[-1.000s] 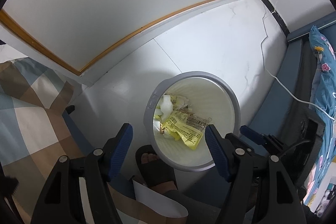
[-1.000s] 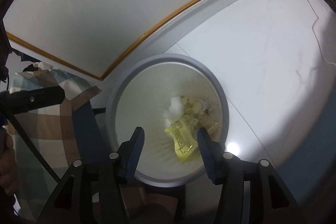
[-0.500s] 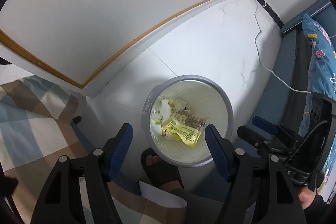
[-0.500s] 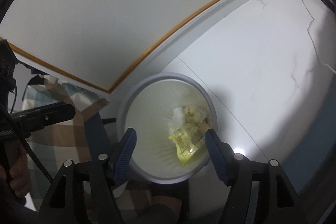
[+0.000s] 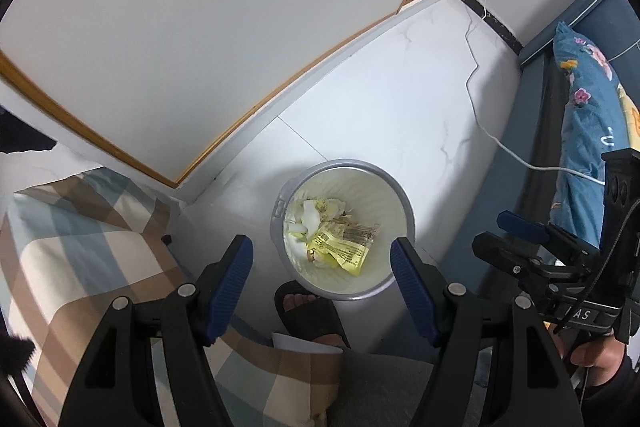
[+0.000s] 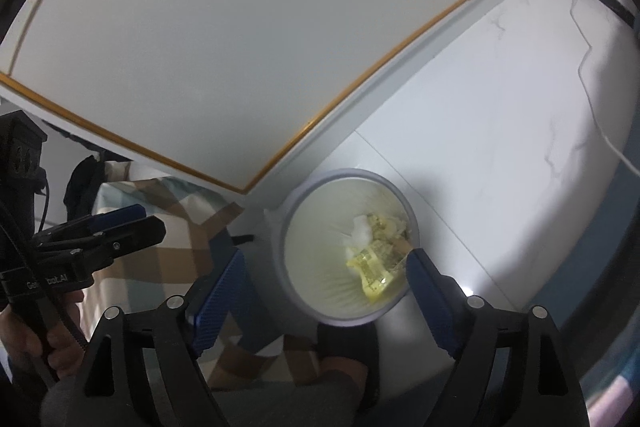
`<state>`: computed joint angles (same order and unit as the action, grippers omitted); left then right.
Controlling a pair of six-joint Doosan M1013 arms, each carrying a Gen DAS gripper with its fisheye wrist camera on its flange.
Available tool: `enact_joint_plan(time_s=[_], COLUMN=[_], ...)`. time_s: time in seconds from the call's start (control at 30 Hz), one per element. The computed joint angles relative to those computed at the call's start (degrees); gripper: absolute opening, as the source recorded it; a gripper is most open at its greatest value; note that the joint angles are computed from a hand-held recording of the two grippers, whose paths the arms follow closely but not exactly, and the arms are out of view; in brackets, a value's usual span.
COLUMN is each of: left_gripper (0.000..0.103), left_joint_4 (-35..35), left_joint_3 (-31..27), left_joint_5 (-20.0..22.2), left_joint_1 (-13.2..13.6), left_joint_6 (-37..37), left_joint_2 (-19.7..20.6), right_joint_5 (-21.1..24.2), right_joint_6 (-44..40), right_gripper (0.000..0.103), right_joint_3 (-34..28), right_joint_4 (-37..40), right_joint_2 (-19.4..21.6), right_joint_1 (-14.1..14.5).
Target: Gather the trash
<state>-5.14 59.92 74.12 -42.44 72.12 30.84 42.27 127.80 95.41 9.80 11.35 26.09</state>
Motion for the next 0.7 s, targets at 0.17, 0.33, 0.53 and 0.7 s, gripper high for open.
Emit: enact_joint_plan(time_s=[0.17,0.33,0.53,0.7], left_gripper=[0.068,0.068,0.068,0.068], left_joint_4=[0.31,-0.24,0.56,1.94], left_joint_3=[0.18,0.33,0.14,0.38], left_joint_5=[-0.51,-0.82,0.08,-0.37], left_joint_1=[-0.2,-0.5,-0.68,-0.99], left_joint_6=[-0.45,-1.18,-2.37,-3.38], left_joint_2=[-1.1,-1.73,-2.01,-2.44], right_joint_5=[1.12,2.94,3.21,3.28], right_joint_6=[0.17,0.09,1.28,2.66], right_gripper=[0.089,0.089,0.089,0.089], right_joint_3=[-0.86,-2.04,-2.25,-2.02], right_joint_4=[-0.6,-3.03,-3.46,-4.14], right_joint_2=[-1.41,-2.36,-3.27,-3.62], right_joint_1=[0.55,1.25,1.33,1.23])
